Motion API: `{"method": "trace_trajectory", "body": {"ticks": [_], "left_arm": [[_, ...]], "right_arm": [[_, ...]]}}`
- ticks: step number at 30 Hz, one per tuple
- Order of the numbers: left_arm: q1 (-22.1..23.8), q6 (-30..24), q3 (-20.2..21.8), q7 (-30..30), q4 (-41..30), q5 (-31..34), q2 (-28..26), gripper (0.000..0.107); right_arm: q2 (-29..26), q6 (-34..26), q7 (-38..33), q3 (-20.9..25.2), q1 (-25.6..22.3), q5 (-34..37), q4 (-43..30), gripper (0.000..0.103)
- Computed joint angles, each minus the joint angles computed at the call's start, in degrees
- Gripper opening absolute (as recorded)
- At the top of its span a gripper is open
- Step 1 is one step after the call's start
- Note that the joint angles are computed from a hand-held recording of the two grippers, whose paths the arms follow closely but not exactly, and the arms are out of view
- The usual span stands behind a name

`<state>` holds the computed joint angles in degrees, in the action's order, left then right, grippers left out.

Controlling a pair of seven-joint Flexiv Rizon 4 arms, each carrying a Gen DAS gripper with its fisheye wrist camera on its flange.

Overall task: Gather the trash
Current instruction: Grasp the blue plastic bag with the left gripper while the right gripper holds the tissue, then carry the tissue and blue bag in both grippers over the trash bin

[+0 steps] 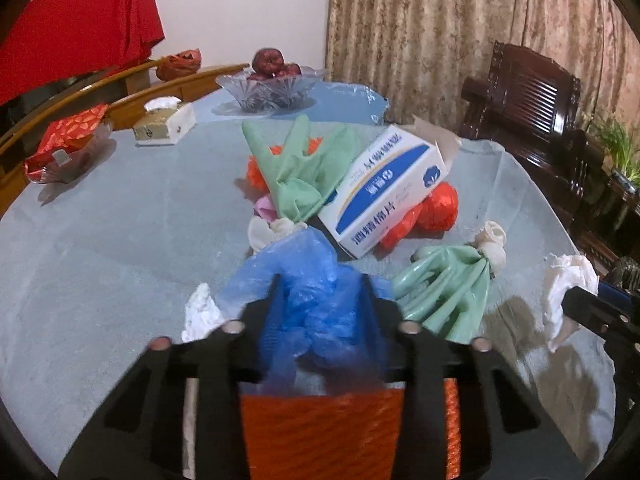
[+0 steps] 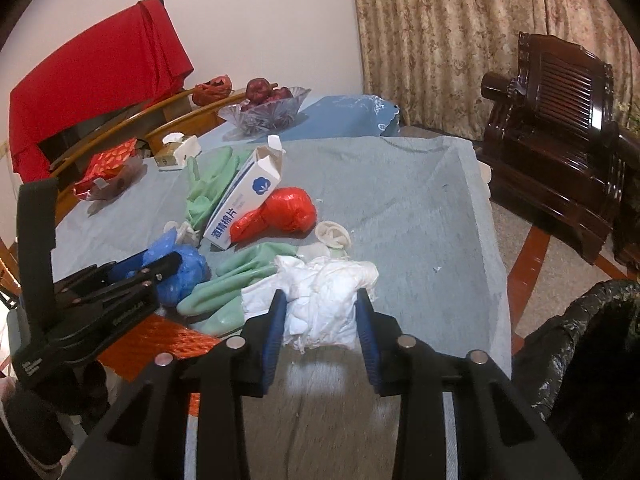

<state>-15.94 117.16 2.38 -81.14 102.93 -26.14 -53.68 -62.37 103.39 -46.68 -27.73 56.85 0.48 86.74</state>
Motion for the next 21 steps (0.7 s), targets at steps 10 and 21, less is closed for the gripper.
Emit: {"method": "trace_trajectory", "body": {"ticks": [10, 21], "left_arm": [[-1.67, 9.77, -0.05, 1.21, 4.01, 0.37, 2.82, 0.008], [-4.96, 16.79, -3.85, 5.16, 7.52, -2.49, 6.55, 0.008]], "right_arm": [[1.31, 3.82, -2.32, -2.9, 3.45, 4.05, 3.21, 0.035], [4.96, 7.71, -8.08, -5.9, 7.69, 12.69, 8.88, 0.035]]}}
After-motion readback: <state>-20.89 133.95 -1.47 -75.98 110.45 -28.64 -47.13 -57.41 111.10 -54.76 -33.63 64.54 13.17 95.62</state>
